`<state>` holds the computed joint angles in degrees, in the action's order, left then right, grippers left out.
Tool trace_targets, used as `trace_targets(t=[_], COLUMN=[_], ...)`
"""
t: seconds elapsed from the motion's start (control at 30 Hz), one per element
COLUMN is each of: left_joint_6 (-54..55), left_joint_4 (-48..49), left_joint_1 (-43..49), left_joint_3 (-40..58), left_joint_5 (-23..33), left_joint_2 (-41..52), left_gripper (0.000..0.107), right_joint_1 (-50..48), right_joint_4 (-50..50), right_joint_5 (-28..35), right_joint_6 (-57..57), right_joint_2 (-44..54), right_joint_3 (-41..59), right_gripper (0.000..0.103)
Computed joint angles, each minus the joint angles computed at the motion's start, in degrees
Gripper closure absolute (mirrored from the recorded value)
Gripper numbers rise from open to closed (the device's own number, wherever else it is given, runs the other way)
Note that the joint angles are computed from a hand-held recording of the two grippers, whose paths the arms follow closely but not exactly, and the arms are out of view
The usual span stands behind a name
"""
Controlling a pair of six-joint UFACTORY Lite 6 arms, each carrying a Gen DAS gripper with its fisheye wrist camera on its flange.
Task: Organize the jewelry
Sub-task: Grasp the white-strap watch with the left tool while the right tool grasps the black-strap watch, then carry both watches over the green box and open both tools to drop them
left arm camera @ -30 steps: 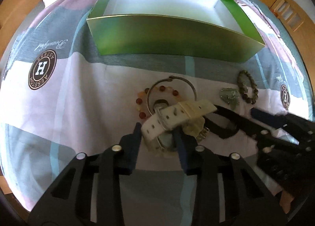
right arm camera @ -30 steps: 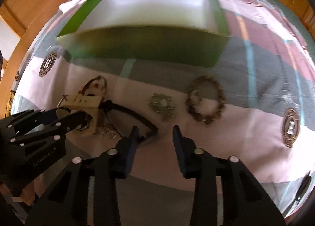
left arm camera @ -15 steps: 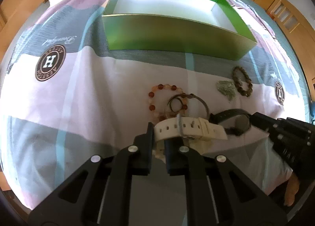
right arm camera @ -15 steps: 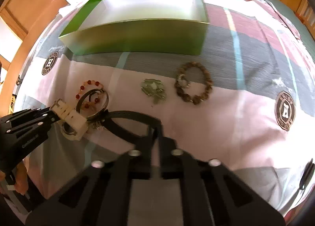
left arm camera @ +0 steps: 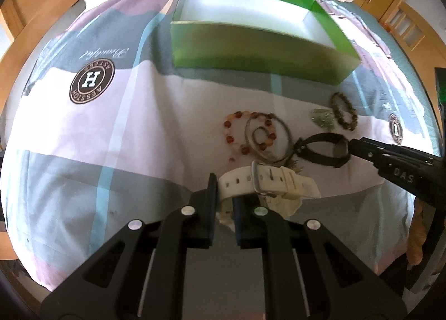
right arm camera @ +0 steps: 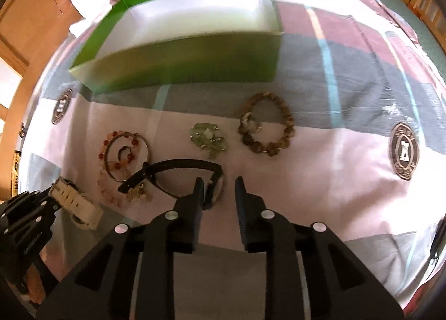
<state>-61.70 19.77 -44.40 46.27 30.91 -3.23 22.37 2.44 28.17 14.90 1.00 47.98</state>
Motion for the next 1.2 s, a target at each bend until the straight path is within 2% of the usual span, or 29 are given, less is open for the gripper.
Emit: trace_targets(t=[0.17, 0.2, 0.3, 0.4, 0.57, 0.67, 0.8, 0.93, 1.03, 1.2], left_joint_6=[-1.0, -1.0, -1.7, -2.1, -0.2, 1.8, 6.7, 14.7, 17.6, 25.0], left_joint_4=[1.2, 1.2, 1.8, 2.6, 4.4, 5.7, 6.7, 1.8, 0.6, -7.6], left_joint_1=[-0.1, -0.2, -0.7, -1.5, -1.2, 0.2, 4.9, 11.5, 14.5, 18.5], left_joint_3=[-0.2, -0.1, -0.1, 0.9, 7.6, 14.3, 26.5, 39.0, 48.3, 61.2], left_joint_5=[0.1, 0.2, 0.9, 2.7, 6.6, 8.3, 8.0, 6.5, 7.8, 9.9], left_joint_2=[0.2, 0.2, -0.7, -2.6, -3.5, -0.4, 7.5, 18.4, 27.7, 40.7], left_gripper=[0.095, 0.095, 0.095, 0.095, 0.095, 0.095, 0.095, 0.095, 0.095, 0.095], right_joint_1=[4.0, 4.9, 5.7, 6.6, 5.0, 2.4, 0.5, -3.0, -3.5, -3.9], right_joint_4=[-7.5, -9.4, -11.4, -14.3, -13.9, -12.4, -15.1, -11.0, -12.6, -14.7], right_joint_5=[-0.4, -0.1, 0.4, 2.1, 5.4, 5.8, 5.6, 6.2, 6.3, 5.6], right_joint_6=[8.6, 10.6, 12.3, 14.9, 12.4, 9.1, 10.3, 5.9, 7.8, 10.6], right_joint_2=[4.4, 4.5, 2.0, -2.5, -10.2, -9.6, -2.3, 10.2, 17.3, 28.5], right_joint_3=[1.9, 1.9, 0.5, -0.5, 2.9, 9.0, 20.8, 33.7, 38.9, 45.3], right_gripper=[0.081, 0.090, 0.095, 0.095, 0.095, 0.095, 0.095, 0.095, 0.095, 0.095])
